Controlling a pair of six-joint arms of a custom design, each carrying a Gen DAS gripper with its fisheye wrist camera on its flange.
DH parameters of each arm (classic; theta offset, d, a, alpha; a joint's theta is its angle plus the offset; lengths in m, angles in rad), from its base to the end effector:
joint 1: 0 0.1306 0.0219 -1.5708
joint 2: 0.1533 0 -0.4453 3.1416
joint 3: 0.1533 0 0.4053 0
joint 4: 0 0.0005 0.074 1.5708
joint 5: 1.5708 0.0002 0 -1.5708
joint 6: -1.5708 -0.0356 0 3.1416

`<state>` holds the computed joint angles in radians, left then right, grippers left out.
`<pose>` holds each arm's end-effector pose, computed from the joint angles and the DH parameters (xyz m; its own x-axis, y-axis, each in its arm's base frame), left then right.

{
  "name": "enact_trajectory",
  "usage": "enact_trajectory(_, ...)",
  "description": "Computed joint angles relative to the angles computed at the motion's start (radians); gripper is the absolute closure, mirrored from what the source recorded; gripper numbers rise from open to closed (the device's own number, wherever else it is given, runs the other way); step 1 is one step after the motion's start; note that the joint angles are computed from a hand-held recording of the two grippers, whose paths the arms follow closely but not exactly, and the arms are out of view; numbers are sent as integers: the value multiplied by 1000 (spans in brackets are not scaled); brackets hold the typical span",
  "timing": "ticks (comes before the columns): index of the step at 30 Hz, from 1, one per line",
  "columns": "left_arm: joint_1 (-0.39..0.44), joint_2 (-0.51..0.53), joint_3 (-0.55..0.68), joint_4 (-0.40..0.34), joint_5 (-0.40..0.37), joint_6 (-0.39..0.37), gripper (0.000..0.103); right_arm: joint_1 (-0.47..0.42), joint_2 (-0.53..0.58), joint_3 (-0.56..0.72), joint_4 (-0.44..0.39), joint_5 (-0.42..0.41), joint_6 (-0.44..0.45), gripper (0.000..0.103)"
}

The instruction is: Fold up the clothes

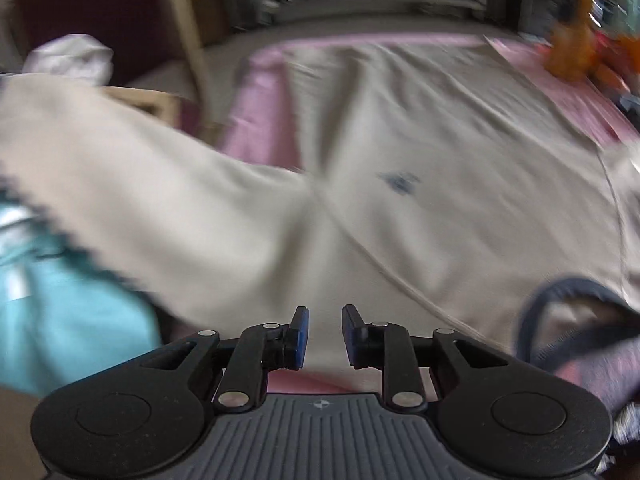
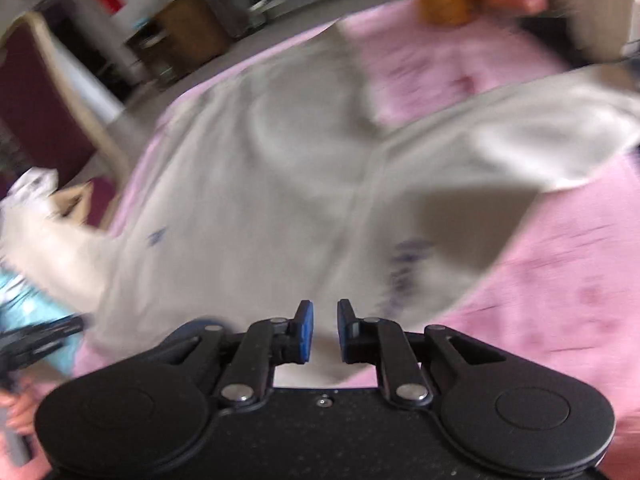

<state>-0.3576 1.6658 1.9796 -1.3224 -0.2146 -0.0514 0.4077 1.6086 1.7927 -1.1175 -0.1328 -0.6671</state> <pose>0.5408 -0.1945 0.5952 -0.7794 0.3448 -0.5231 0.2761 0.9385 0.2073 0.5214 0.2298 0.5540 -0.8675 0.2933 -0.4017 0.0909 0.8875 0.4518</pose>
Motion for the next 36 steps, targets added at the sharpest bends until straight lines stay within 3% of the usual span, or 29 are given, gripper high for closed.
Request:
enact_trajectory(2, -16, 5, -32, -2, -16, -48, 78, 16, 39, 30, -45, 7, 46, 88)
enact_trajectory(3, -20, 4, -38, -16, -25, -60, 78, 26, 53, 41, -68, 33, 70, 94)
enact_trajectory(5, -21, -5, -33, -69, -44, -65, 78, 31, 67, 81, -141, 34, 92, 94)
enact_trajectory(8, 2, -32, -39, -92, -11, -34, 86, 19, 48, 87, -242, 22, 38, 93)
enact_trajectory(9, 18, -45, -44, -81, 20, -11, 86, 14, 33, 77, -244, 30, 20, 93)
enact_trajectory(12, 54, -55, -34, 4, 85, 85, 86, -4, -17, 30, -146, 81, -29, 91)
enact_trajectory(14, 51, -16, 6, 31, 19, 110, 86, -13, -12, 32, -105, 111, -51, 91)
enact_trajectory(15, 46, 14, 33, 18, -23, 115, 86, -16, -4, 36, -92, 125, -60, 91)
enact_trajectory(18, 30, 106, 116, -137, -152, 149, 87, -14, 35, 62, -145, 141, -47, 91)
enact_trajectory(20, 22, 96, 89, -143, -193, 125, 86, -10, 58, 81, -197, 155, -21, 93)
enact_trajectory(24, 26, 79, 93, -233, -201, 122, 87, -2, 65, 105, -316, 198, 8, 93)
enact_trajectory(26, 54, 49, 88, -212, -119, 163, 87, -2, 46, 91, -332, 239, -16, 92)
enact_trajectory(30, 108, -16, 56, -104, 76, 244, 88, -25, -35, 12, -150, 226, -56, 89)
enact_trajectory(33, 94, -20, 37, -90, 131, 193, 88, -53, -67, -56, 5, 119, -109, 88)
enact_trajectory(36, 67, -4, 24, -101, 164, 118, 87, -62, -38, -60, 33, 20, -121, 88)
